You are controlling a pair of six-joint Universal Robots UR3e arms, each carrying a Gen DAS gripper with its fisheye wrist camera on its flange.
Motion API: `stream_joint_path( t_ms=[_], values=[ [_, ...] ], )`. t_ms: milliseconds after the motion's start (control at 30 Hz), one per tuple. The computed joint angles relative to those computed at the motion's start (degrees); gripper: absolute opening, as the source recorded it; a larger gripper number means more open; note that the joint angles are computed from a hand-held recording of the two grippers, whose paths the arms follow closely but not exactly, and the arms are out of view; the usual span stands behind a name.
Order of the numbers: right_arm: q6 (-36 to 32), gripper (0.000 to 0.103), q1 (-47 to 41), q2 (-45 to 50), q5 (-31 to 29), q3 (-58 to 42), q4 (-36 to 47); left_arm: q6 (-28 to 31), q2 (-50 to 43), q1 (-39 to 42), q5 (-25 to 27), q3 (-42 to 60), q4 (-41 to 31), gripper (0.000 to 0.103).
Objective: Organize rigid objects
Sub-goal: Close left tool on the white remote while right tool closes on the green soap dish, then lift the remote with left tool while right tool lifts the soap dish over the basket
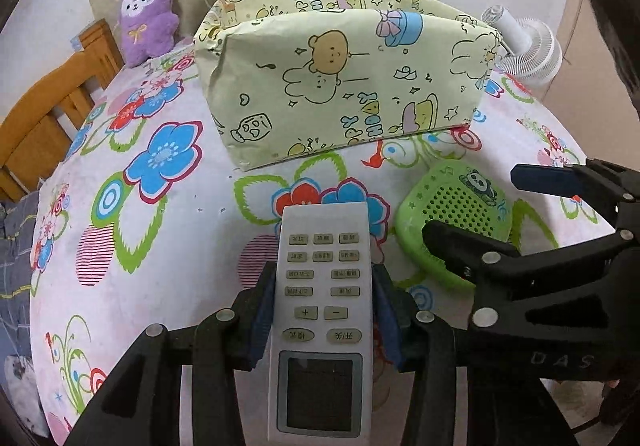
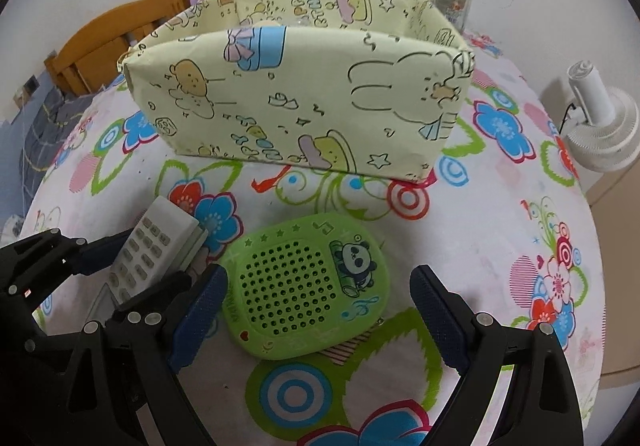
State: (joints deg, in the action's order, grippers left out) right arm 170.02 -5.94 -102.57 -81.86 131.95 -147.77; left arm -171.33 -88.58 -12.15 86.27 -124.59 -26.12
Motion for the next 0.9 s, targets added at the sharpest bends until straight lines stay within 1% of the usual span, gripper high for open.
stream_joint_path(
  t_ms=[100,200,267,333,400,433,500,633,733,867,900],
  values=[
    [-2.36,0.094,-0.44,1.31,1.73,-1.83,3.61,0.62,0.49,-1.07,1.46,-0.90,1.14,0.047],
    [-4.34,0.095,-0.63,1.82,2.73,-2.46,5.25,2.20,1.55,-0.12,0.26,-1.85,0.75,0.048],
    [-4.69,0.098,-0.86,2.63,3.22,-3.18,6.24,2.52,1.64,0.92,-0.64,-1.85,0.28,0.054],
    [-4.49,0.102,-0.67,3.94,3.19,-3.65,5.32,2.63,1.54,2.36,-1.61,-1.57,-0.65,0.067],
    [-4.28,0.103,-0.50,4.78,3.22,-3.70,4.12,2.70,1.36,3.51,-2.35,-1.45,-1.15,0.074],
    [-4.29,0.103,-0.34,5.02,3.12,-3.75,3.80,2.91,1.29,3.64,-2.37,-1.51,-0.97,0.076],
    [-4.45,0.102,0.22,5.79,2.67,-4.25,3.54,3.52,1.00,3.10,-1.32,-2.03,0.72,0.079],
    [-6.23,0.102,0.46,6.46,2.01,-5.35,4.55,4.76,0.79,1.55,0.68,-2.13,2.02,0.079],
    [-8.07,0.102,0.29,6.49,1.61,-5.38,4.74,7.17,1.92,3.26,-2.20,-2.23,-0.35,0.079],
    [-8.26,0.101,1.57,7.56,-0.13,-5.65,3.59,9.42,2.66,4.83,-4.75,-2.33,-2.21,0.078],
    [-7.62,0.101,2.26,8.17,-0.47,-5.70,2.82,9.73,2.77,4.94,-5.04,-2.49,-2.12,0.077]
  ],
)
